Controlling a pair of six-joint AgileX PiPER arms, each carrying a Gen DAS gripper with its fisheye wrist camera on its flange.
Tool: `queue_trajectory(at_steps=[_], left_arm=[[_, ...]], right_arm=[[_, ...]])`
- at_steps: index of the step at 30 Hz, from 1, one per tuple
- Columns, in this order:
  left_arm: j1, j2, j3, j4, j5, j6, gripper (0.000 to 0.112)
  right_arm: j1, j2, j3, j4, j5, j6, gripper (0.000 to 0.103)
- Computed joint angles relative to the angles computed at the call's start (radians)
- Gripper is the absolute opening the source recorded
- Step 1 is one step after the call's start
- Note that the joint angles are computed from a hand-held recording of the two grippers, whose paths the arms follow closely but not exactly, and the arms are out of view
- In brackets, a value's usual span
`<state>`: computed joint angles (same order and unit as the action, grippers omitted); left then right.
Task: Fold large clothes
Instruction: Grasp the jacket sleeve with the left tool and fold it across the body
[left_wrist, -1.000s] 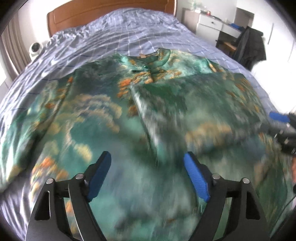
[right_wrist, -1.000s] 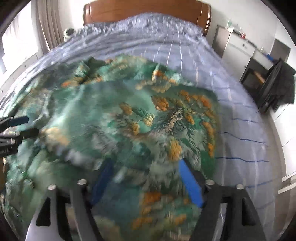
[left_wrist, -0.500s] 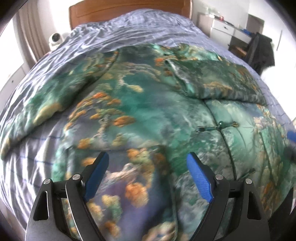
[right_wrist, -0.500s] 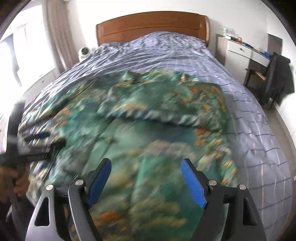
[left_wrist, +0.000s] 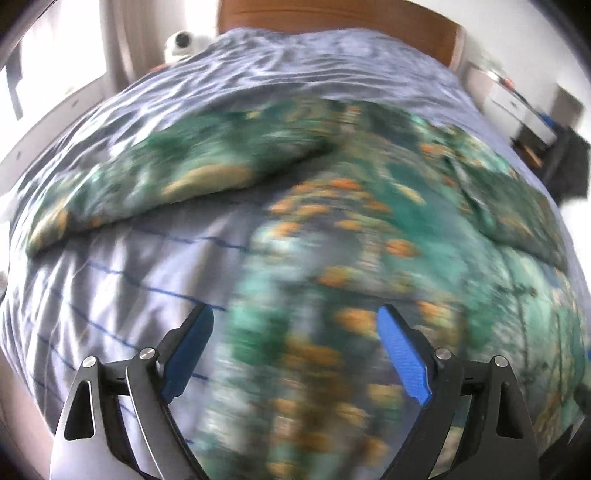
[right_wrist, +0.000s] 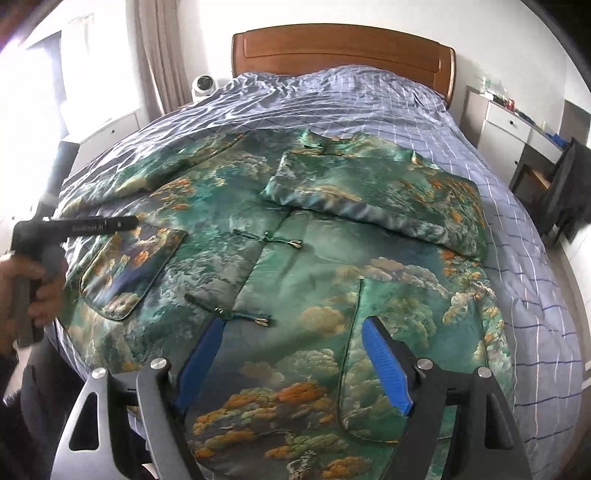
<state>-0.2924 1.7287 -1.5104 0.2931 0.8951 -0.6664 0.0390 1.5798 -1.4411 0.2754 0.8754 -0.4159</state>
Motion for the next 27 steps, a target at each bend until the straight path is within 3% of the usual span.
queue_trajectory(at_steps=[5,11,15,17,20,22,24,27], left_arm=[[0.249,-0.018,0.046,-0.158,-0.132,0.079,0.091],[0.564,0.088,-0.011,-0.431,-0.209,0.103,0.092],[0.672,0.149,-0.015,-0.554,-0.256,0.087,0.092],[0.681,0.159,-0.025,-0.530,-0.272,0.038,0.089],[0.657,0.174,-0.067,-0.406,-0.249,-0.063,0.060],[0.645,0.182,-0.088,-0.345,-0.222,-0.108,0.024],[0.659,0.180,-0.083,-0.369,-0.230,-0.077,0.013],[0.621,0.154,-0.092,-0.242,-0.208,-0.144,0.009]], right_arm=[[0.008,-0.014,0.025,-0.010,0.003,0.002,0.080],[0.022,-0.029,0.040,-0.024,0.004,0.010,0.080],[0.037,-0.030,0.040,-0.034,0.009,0.017,0.080],[0.044,-0.029,0.040,-0.037,0.014,0.019,0.080],[0.059,-0.031,0.046,-0.044,0.017,0.015,0.080],[0.065,-0.031,0.050,-0.043,0.018,0.014,0.080],[0.068,-0.029,0.051,-0.040,0.021,0.015,0.080],[0.067,-0.027,0.053,-0.026,0.027,0.009,0.080]])
